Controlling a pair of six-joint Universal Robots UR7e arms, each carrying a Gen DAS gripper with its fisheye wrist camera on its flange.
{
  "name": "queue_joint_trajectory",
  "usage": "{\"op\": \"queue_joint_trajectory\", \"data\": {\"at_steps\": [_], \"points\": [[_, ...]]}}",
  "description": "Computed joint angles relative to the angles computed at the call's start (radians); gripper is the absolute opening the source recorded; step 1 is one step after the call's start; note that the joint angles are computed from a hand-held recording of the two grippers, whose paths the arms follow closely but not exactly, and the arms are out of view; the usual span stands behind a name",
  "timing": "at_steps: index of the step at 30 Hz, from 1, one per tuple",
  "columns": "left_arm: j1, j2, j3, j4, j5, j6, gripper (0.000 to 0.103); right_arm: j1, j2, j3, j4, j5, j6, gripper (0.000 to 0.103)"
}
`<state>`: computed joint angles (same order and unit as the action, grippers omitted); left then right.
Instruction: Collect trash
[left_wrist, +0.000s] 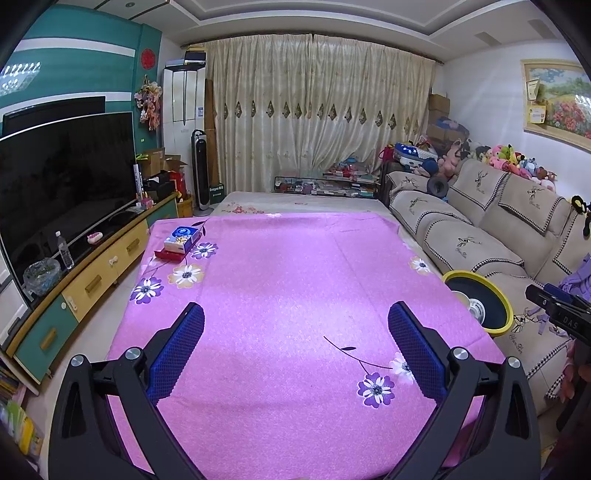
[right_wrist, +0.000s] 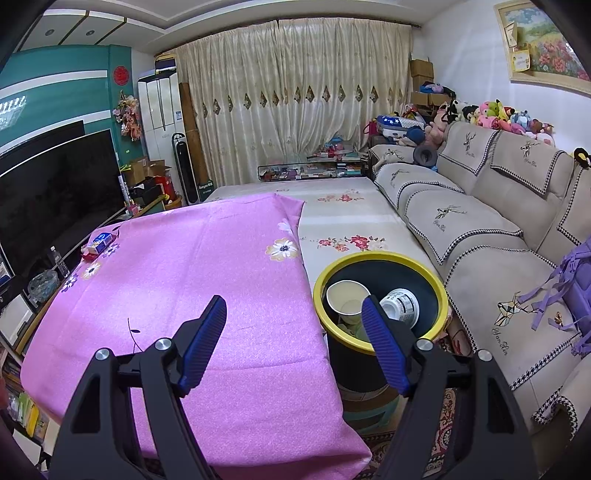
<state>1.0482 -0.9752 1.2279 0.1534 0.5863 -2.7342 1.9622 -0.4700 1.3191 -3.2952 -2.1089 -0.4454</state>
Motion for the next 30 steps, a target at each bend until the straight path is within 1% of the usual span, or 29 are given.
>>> {"op": "queue_joint_trajectory", "data": {"at_steps": [30], "points": [[0.018,0.033,-0.041,0.047,0.013,-0.023,0.098,-0.005,0.004,-0.006,0.025,0.005,0.024,0.072]]}}
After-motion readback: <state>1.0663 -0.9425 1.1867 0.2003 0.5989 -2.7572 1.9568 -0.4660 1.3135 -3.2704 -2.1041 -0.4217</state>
